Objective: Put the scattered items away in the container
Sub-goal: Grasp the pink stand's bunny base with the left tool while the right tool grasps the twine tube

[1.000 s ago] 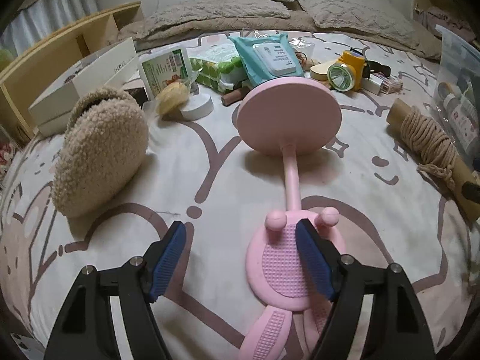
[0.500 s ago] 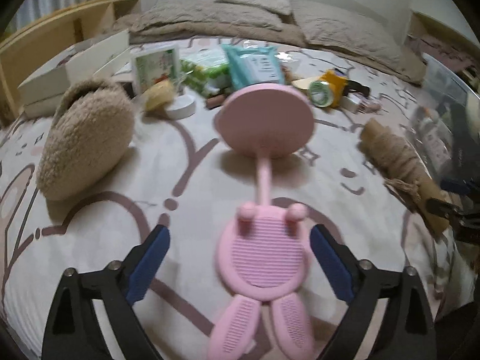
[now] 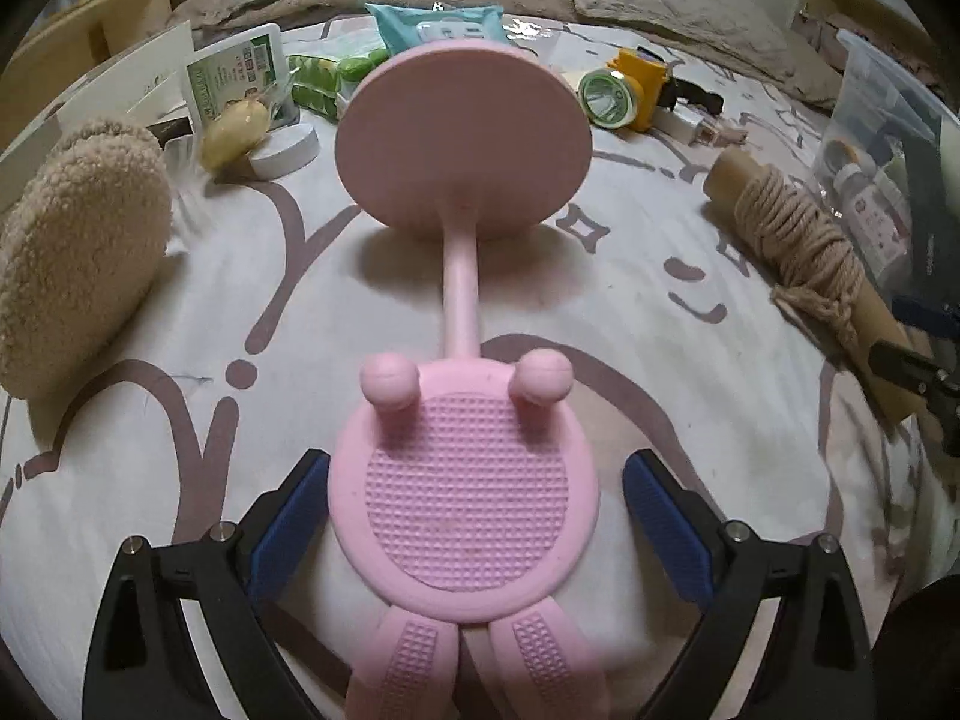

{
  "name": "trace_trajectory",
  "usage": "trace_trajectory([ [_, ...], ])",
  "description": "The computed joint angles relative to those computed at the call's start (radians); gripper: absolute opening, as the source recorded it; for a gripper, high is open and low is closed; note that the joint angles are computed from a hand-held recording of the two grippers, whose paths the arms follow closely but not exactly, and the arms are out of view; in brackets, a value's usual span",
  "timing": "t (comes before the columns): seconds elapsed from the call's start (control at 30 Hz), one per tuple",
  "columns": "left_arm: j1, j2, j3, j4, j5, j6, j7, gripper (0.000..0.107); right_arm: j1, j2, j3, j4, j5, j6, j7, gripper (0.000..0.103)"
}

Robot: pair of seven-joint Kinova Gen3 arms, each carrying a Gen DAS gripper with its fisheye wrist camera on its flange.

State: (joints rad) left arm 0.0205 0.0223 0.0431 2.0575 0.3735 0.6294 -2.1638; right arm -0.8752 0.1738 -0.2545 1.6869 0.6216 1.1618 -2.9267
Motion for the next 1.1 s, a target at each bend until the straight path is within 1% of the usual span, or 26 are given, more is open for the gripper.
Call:
trace_trajectory([
  [0.1, -0.007, -0.005, -0.005, -0.001, 0.028, 0.011, -0.017, 0.098, 0.001, 0.001, 0.000, -0.001, 0.000, 0.002, 0.005, 0.079],
  [0.2, -0.002, -0.006, -0.003, -0.006, 0.011, 0.013, 0.008, 0.095, -0.003, 0.011, 0.004, -0.010, 0.007, 0.021, 0.000, 0.079],
  [0.23, 0.001, -0.007, -0.001, -0.004, -0.001, 0.007, 0.015, 0.092, -0.005, 0.014, 0.005, -0.012, 0.010, 0.026, -0.003, 0.079],
  [0.27, 0.007, -0.009, 0.003, -0.002, -0.026, -0.004, 0.035, 0.085, -0.006, 0.016, 0.007, -0.013, 0.014, 0.028, -0.006, 0.079],
  [0.33, 0.021, -0.017, 0.011, 0.005, -0.084, -0.028, 0.079, 0.076, -0.009, 0.020, 0.010, -0.015, 0.022, 0.034, -0.013, 0.079],
  [0.43, 0.023, -0.024, 0.005, 0.009, -0.092, -0.021, 0.072, 0.076, -0.011, 0.023, 0.013, -0.018, 0.029, 0.043, -0.023, 0.079],
  [0.53, 0.022, -0.033, 0.000, 0.008, -0.109, 0.009, 0.069, 0.076, -0.011, 0.024, 0.014, -0.016, 0.028, 0.046, -0.028, 0.079],
  [0.67, 0.025, -0.037, -0.001, 0.003, -0.128, 0.036, 0.093, 0.077, -0.011, 0.023, 0.015, -0.014, 0.027, 0.048, -0.034, 0.079],
  [0.7, 0.026, -0.037, 0.000, 0.002, -0.138, 0.042, 0.106, 0.078, -0.011, 0.022, 0.014, -0.013, 0.028, 0.048, -0.036, 0.079],
  [0.77, 0.030, -0.039, 0.004, 0.004, -0.174, 0.052, 0.146, 0.089, -0.011, 0.022, 0.013, -0.011, 0.031, 0.046, -0.038, 0.079],
  [0.8, 0.030, -0.043, 0.004, 0.006, -0.182, 0.060, 0.154, 0.090, -0.011, 0.022, 0.013, -0.009, 0.032, 0.044, -0.039, 0.079],
  [0.9, 0.026, -0.060, -0.008, 0.015, -0.160, 0.088, 0.122, 0.091, -0.009, 0.025, 0.014, -0.011, 0.026, 0.049, -0.035, 0.079],
  [0.93, 0.025, -0.067, -0.010, 0.019, -0.157, 0.091, 0.114, 0.089, -0.013, 0.028, 0.014, -0.015, 0.030, 0.060, -0.041, 0.079],
  [1.0, 0.029, -0.081, -0.009, 0.030, -0.157, 0.089, 0.107, 0.083, -0.025, 0.026, 0.016, -0.015, 0.051, 0.079, -0.069, 0.079],
  [1.03, 0.031, -0.087, -0.010, 0.035, -0.154, 0.087, 0.100, 0.075, -0.027, 0.020, 0.016, -0.011, 0.059, 0.078, -0.083, 0.079],
  [1.1, 0.035, -0.101, -0.004, 0.046, -0.173, 0.073, 0.115, 0.068, -0.027, 0.009, 0.014, -0.001, 0.074, 0.072, -0.110, 0.079],
])
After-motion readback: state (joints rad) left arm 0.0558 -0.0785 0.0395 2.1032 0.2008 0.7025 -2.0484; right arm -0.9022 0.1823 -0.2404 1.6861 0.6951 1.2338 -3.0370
